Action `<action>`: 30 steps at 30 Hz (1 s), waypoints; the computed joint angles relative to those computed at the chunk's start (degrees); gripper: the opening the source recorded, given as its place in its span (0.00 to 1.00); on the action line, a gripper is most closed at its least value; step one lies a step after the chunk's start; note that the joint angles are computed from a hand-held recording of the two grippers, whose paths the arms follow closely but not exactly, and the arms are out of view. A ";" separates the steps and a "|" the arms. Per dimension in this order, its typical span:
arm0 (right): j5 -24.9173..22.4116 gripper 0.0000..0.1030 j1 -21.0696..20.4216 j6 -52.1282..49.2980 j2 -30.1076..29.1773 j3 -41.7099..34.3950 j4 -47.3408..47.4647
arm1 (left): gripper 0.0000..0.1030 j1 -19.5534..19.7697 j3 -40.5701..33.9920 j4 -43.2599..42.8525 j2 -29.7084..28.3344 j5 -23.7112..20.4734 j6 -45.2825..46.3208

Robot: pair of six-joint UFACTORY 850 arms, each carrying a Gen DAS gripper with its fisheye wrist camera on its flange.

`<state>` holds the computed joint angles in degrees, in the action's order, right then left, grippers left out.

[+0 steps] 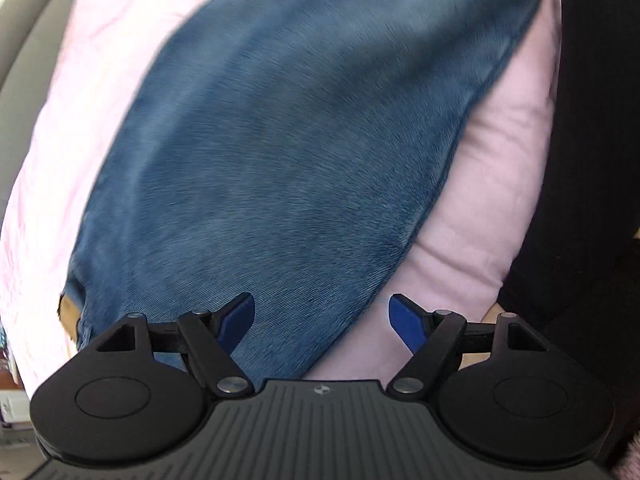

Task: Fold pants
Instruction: 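Grasp the jeans leg hem with the left tool while the right tool grasps the other hem, then lift the jeans by the hems with both tools and fold them over toward the waistband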

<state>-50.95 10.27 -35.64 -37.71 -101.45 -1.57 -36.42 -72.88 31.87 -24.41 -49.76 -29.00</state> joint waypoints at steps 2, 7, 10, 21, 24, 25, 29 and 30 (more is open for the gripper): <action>-0.89 0.91 0.38 0.09 -1.79 -1.90 -0.53 | 0.87 -0.23 -0.96 0.43 -1.88 -1.27 0.63; -4.87 0.93 2.00 -0.59 -6.92 -6.76 -3.78 | 0.90 -1.23 -2.32 2.38 -5.65 -4.03 0.68; -3.37 0.93 2.83 -0.86 -8.00 -6.58 -5.67 | 0.91 -1.61 -2.64 3.37 -6.79 -4.73 -0.37; 5.36 0.00 3.73 -7.67 -0.08 2.88 -5.43 | 0.09 -0.59 2.79 9.13 1.38 1.53 -16.15; 8.13 0.00 3.63 -8.30 0.92 2.76 -5.24 | 0.09 0.32 3.78 12.81 4.31 2.53 -22.30; 8.88 0.00 3.66 -7.98 0.92 2.41 -5.51 | 0.08 0.85 3.86 13.54 5.11 2.91 -24.04; 9.15 0.25 3.69 -5.95 -1.16 -2.41 -6.25 | 0.08 4.02 0.38 15.64 4.35 5.14 -30.82; 9.32 0.43 3.61 -6.20 -1.24 -2.77 -5.90 | 0.08 4.38 -0.59 15.53 4.11 5.22 -31.77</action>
<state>-41.63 13.87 -41.84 -38.95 -104.22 -7.48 -32.04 -73.47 47.41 -20.31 -44.55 -60.78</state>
